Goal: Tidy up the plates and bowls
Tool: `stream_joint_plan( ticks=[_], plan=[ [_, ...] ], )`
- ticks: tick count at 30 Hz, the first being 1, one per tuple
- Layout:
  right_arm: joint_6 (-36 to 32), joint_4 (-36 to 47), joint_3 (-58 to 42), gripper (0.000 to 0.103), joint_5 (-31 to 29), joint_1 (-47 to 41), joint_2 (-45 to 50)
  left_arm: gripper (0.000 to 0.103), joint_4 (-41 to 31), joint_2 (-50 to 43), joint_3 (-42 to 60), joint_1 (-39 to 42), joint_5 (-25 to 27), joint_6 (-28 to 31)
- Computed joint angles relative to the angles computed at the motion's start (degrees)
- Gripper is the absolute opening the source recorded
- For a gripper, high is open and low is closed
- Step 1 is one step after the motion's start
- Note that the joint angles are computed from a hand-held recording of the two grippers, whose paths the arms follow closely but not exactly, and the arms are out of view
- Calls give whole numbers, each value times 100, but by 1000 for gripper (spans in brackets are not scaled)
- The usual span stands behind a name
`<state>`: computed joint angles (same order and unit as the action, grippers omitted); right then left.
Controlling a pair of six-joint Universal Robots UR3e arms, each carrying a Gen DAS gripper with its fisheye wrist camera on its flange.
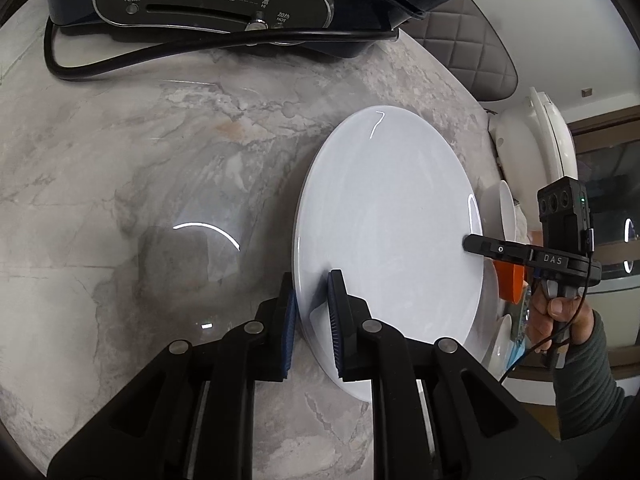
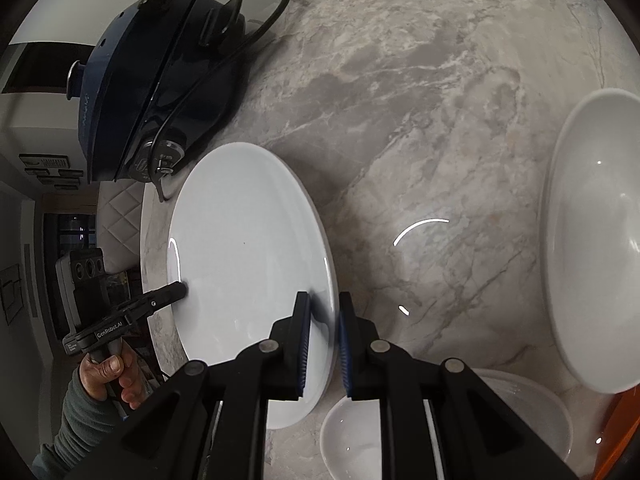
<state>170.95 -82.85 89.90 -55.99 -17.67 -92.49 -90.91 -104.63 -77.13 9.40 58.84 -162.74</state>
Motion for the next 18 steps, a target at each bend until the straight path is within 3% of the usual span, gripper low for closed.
stream_joint_plan(
  ticks=[10, 13, 18],
  plan=[
    [267, 399, 272, 16, 53, 489, -1157, 15, -1188, 2461, -1294, 636, 170, 566],
    [209, 747, 689, 16, 36, 485, -1925, 15, -2018, 3552, -1867, 1138, 181, 1026],
    [320, 1376, 1425, 16, -117, 579, -3365, 16, -3968, 5474, -2699, 2464, 497, 2402]
  ],
)
